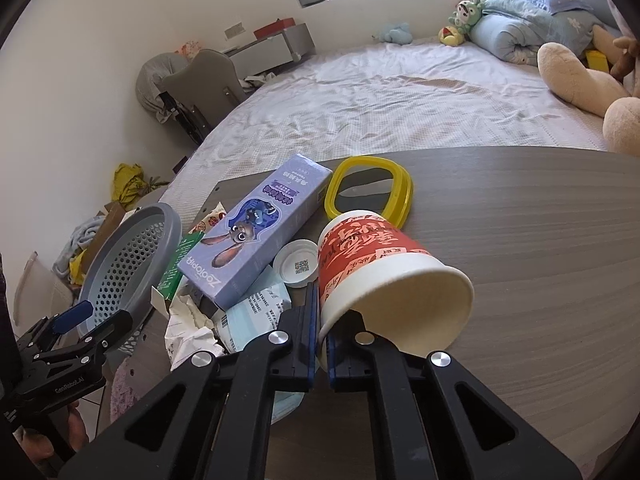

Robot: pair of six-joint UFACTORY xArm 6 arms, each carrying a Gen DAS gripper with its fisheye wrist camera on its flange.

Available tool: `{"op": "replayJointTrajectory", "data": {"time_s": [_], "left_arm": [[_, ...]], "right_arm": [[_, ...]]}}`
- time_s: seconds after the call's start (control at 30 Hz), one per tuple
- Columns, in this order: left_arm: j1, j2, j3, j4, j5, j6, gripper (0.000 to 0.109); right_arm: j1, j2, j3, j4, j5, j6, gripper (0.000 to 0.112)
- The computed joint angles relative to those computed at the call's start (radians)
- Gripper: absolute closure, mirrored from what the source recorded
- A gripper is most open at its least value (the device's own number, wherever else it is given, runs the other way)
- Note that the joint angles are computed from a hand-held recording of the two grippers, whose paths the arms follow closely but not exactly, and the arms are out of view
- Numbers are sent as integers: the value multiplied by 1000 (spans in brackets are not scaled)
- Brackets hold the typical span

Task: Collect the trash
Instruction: 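Reach the right gripper to the red-and-white paper cup and grasp its rim, then grasp the green medicine box with the left gripper while the right gripper holds the cup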

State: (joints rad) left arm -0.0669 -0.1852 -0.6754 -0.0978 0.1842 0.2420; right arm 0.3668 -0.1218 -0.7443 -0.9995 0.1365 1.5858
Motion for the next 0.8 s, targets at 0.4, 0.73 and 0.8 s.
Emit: {"op": "replayJointTrajectory", "data": {"time_s": [0.4, 0.73, 0.8], "left_arm": [[-7, -23, -3, -95, 31, 80, 18], [-39, 8, -50, -155, 76, 130, 18], [-44, 30, -76, -147, 80, 109, 18]], "right_arm": [[41, -118, 61, -99, 74, 98, 109], [55, -179, 101, -149, 104, 146, 109], [55, -187, 108, -159, 107, 155, 109]]}}
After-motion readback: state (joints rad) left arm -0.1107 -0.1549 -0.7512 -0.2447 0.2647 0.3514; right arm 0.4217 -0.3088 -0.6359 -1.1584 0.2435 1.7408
